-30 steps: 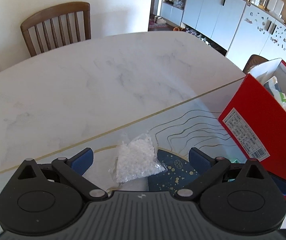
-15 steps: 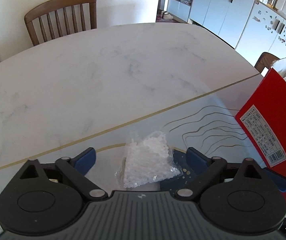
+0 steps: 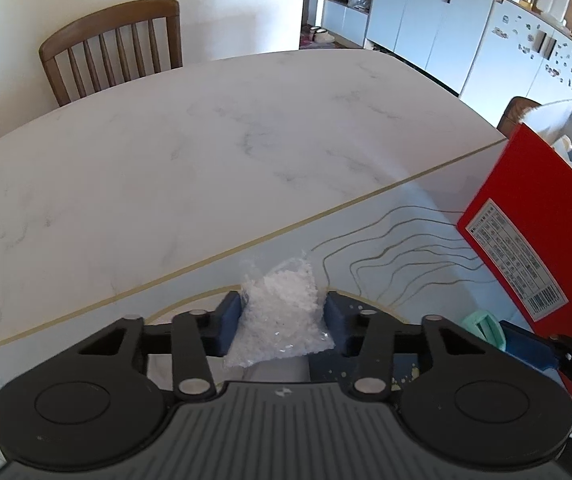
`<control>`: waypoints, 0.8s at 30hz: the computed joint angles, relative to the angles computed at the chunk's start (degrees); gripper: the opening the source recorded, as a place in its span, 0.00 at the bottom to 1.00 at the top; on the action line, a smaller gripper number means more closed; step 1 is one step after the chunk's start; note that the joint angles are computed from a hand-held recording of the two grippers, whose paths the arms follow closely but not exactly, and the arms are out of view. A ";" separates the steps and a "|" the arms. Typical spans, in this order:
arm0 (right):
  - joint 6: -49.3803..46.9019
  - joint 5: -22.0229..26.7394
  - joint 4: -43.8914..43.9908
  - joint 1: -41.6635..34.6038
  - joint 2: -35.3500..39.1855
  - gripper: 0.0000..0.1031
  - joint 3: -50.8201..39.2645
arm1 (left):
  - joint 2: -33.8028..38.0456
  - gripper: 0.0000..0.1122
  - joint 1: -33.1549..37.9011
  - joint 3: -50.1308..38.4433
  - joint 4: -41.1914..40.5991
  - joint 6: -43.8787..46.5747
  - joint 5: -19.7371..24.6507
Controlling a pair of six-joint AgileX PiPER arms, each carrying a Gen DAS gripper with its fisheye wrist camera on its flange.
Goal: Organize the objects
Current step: 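Grasp the clear bag of white beads with the left tool while the right tool grasps the teal trinket, then carry the bead bag and teal trinket with both tools into the red shoebox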
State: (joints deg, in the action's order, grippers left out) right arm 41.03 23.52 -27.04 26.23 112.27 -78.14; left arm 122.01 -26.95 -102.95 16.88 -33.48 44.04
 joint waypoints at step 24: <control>-24.08 1.23 23.27 -3.85 -14.28 0.28 6.79 | -13.16 0.30 -5.15 10.32 1.12 -4.29 1.64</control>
